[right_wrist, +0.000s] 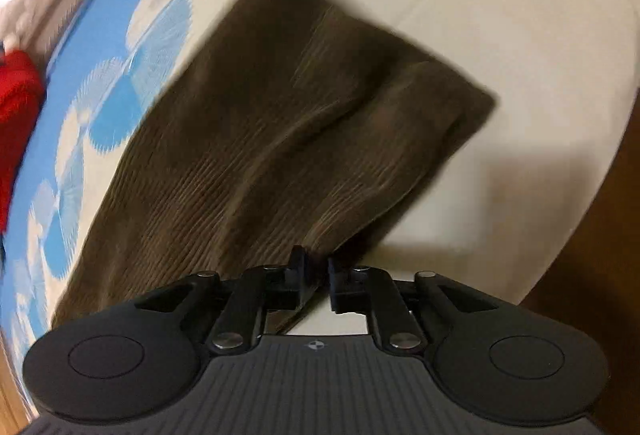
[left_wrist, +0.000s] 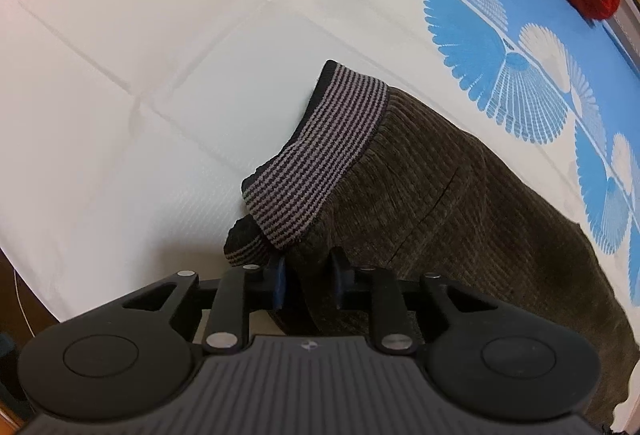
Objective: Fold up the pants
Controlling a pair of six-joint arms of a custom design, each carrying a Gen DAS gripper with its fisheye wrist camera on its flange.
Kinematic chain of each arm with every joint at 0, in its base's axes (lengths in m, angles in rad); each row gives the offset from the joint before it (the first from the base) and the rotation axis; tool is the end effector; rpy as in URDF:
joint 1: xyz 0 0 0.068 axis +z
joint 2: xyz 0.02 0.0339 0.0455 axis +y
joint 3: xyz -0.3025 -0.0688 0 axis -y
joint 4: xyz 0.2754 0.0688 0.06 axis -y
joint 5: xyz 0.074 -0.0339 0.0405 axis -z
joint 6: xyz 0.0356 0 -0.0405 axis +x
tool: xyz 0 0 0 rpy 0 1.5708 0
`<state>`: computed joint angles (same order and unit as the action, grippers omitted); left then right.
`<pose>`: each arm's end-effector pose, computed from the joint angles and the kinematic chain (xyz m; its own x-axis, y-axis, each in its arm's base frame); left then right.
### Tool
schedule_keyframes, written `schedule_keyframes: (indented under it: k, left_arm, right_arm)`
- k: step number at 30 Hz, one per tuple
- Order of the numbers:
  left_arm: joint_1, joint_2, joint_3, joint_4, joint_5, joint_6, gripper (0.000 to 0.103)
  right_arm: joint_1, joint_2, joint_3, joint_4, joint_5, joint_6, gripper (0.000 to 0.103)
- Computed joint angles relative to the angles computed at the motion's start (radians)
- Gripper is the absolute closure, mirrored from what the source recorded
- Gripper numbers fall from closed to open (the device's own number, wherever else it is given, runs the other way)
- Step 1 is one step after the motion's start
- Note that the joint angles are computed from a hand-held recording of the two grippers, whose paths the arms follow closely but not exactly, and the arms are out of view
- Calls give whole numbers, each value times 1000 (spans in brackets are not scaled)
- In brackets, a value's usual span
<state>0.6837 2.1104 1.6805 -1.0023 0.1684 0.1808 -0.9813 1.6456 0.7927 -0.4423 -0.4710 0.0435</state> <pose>0.3649 0.2896 0.2047 -0.8640 -0.4754 -0.1657 -0.4569 0.8787 -0.1385 0.1789 -0.2385 0.1455 -0.5052 0.8251 -0.2529 0.6947 0.5627 0.4481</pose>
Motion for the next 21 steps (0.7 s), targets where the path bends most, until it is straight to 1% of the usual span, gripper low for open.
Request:
schedule_keyframes:
  k: [2,3,4,5,9,10,12,13,14,15,17,18,19,20,21]
  left_arm:
    - [-2,5,6,-4,-1,-16,77]
    - [-2,7,9,-5,-1,-21,76]
    - [-2,9,10,-4,-3,-28,73]
    - [-2,13,12,-6,-4,-32,72]
    - [-3,16,11,-4,-11,-27,71]
    - [-3,17,11,-3,-13,-25,71]
    - [-3,19,11,-1,-15,-19,72]
    - [-4,15,6,4,-17,-15,75]
    - [-5,11,1,9,-18,-12,77]
    - [-5,4,-6,15,-15,-8,79]
    - [-2,-8,-18,27,-10,3,82]
    - [0,-8,-18,28,-7,9,82]
    - [3,-6,-14,21,-2,15,83]
    - [6,0,-5,9,3,24,83]
    - [7,2,-3,3,1,36,83]
  right_arm:
    - [-56,24,7,62,-43,63,85]
    - [-68,44,16,89,-42,101,84]
    - [-77,55,18,120,-34,146,82]
    - [-82,68,25,143,-26,185,77]
    - [-62,108,36,202,4,276,76]
    - [-48,111,39,202,23,278,76]
    - [-43,101,49,193,66,235,90]
    - [-40,75,36,209,64,228,90]
    - [-43,33,14,251,27,234,91]
    - [-56,-18,-17,315,-42,244,91]
    - [-78,-124,-95,476,-153,255,92]
    - [-88,-170,-124,518,-171,259,92]
    - [-93,-198,-138,512,-147,259,92]
    - [-93,-195,-126,458,-97,242,92]
    - [-87,-164,-98,376,-25,218,92]
